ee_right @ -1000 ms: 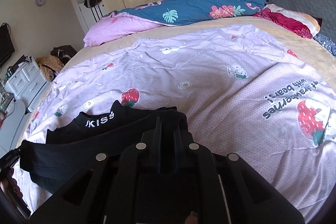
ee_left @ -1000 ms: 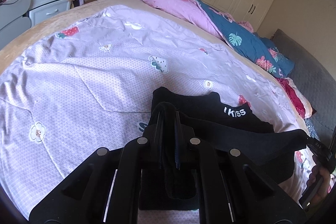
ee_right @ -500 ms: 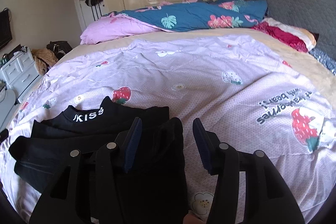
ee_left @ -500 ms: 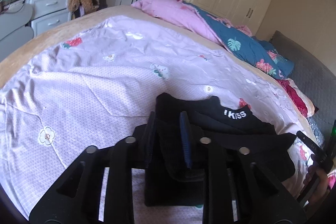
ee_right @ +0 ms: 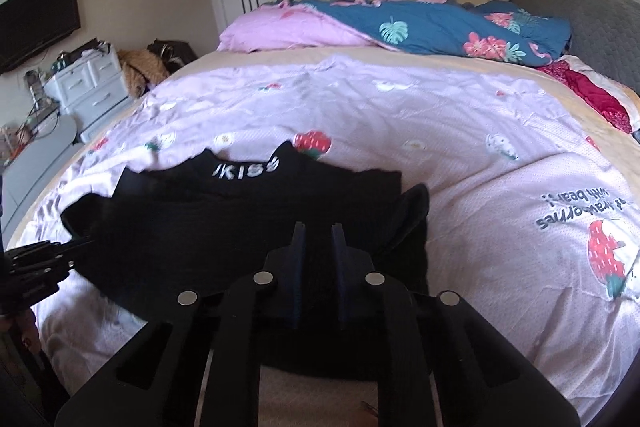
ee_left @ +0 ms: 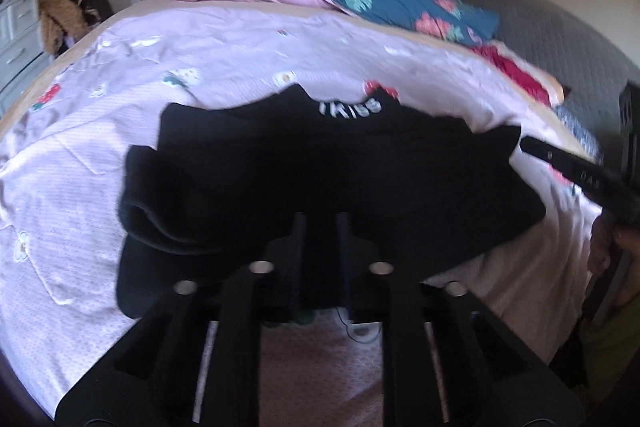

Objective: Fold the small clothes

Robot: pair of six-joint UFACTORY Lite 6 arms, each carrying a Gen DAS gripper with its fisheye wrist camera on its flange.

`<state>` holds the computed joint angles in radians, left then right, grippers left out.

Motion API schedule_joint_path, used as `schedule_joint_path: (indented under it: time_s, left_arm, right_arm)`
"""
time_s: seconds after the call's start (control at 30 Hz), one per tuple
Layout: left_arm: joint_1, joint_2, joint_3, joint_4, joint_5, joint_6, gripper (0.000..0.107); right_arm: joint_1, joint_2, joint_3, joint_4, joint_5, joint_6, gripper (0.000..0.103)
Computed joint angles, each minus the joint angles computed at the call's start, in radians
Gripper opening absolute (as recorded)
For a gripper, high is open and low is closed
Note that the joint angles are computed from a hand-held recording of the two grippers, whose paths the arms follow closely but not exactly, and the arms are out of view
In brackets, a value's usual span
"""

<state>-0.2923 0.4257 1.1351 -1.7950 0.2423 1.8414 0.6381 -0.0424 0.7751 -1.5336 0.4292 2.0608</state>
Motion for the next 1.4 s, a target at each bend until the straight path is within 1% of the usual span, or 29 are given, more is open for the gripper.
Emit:
schedule_joint_path:
  time_s: [0.1, 0.23, 0.3, 0.37, 0.5, 0.6, 0.7, 0.77, 0.8, 0.97, 1.17, 1.2, 1.23, 1.27, 1.3, 1.33, 1.4]
  left_arm:
    - [-0.026, 0.034, 0.011, -0.029, -0.036, 0.040, 0.003]
    - [-0.008, 0.059, 0.027, -0.066, -0.072, 0.065, 0.003]
    - [0.008, 0.061, 0.033, 0.020, -0.067, -0.023, 0.003]
    - [0.011, 0.058, 0.033, 0.052, -0.075, -0.051, 0.003]
    - [0.019, 0.060, 0.036, 0.021, -0.097, -0.017, 0.003]
    - [0.039, 0.077, 0.056, 0.072, -0.080, -0.076, 0.003]
    - [0.044, 0.089, 0.075, 0.064, -0.082, -0.074, 0.004]
    - [0.047, 0.105, 0.103, 0.120, -0.082, -0.138, 0.004]
    - [0.053, 0.118, 0.127, 0.186, -0.080, -0.209, 0.004]
    - [0.088, 0.218, 0.279, 0.599, -0.046, -0.658, 0.004]
    - [0.102, 0.341, 0.475, 0.953, -0.028, -1.035, 0.005]
    - [0.106, 0.367, 0.518, 1.019, -0.019, -1.104, 0.007]
    - [0.108, 0.391, 0.558, 1.097, -0.023, -1.187, 0.014]
    - [0.111, 0.407, 0.586, 1.158, -0.031, -1.251, 0.018]
    - [0.119, 0.432, 0.628, 1.180, -0.029, -1.288, 0.021]
    - [0.131, 0.454, 0.670, 1.161, -0.018, -1.287, 0.021]
    - [0.154, 0.473, 0.713, 1.051, -0.020, -1.208, 0.021]
  right_arm:
    - [0.047, 0.056, 0.024, 0.046, 0.010, -0.037, 0.012]
    - [0.058, 0.133, 0.066, 0.126, -0.001, -0.100, 0.012]
    - [0.059, 0.167, 0.078, 0.162, -0.001, -0.125, 0.012]
    - [0.055, 0.208, 0.092, 0.184, -0.008, -0.138, 0.012]
    - [0.045, 0.235, 0.093, 0.133, -0.014, -0.082, 0.012]
    - [0.024, 0.253, 0.102, 0.102, -0.021, -0.061, 0.012]
    - [-0.016, 0.284, 0.130, 0.087, -0.049, -0.064, 0.012]
    - [-0.048, 0.302, 0.156, 0.088, -0.076, -0.083, 0.012]
    - [-0.070, 0.315, 0.173, 0.093, -0.097, -0.096, 0.012]
    - [-0.155, 0.387, 0.268, 0.159, -0.188, -0.204, 0.012]
    - [-0.196, 0.480, 0.405, 0.301, -0.196, -0.393, 0.012]
    - [-0.203, 0.494, 0.424, 0.312, -0.200, -0.409, 0.012]
    - [-0.211, 0.513, 0.449, 0.316, -0.201, -0.422, 0.012]
    - [-0.216, 0.524, 0.463, 0.311, -0.202, -0.422, 0.012]
    - [-0.222, 0.532, 0.474, 0.305, -0.204, -0.419, 0.012]
    - [-0.228, 0.538, 0.484, 0.285, -0.206, -0.400, 0.012]
    - [-0.239, 0.543, 0.493, 0.236, -0.207, -0.354, 0.012]
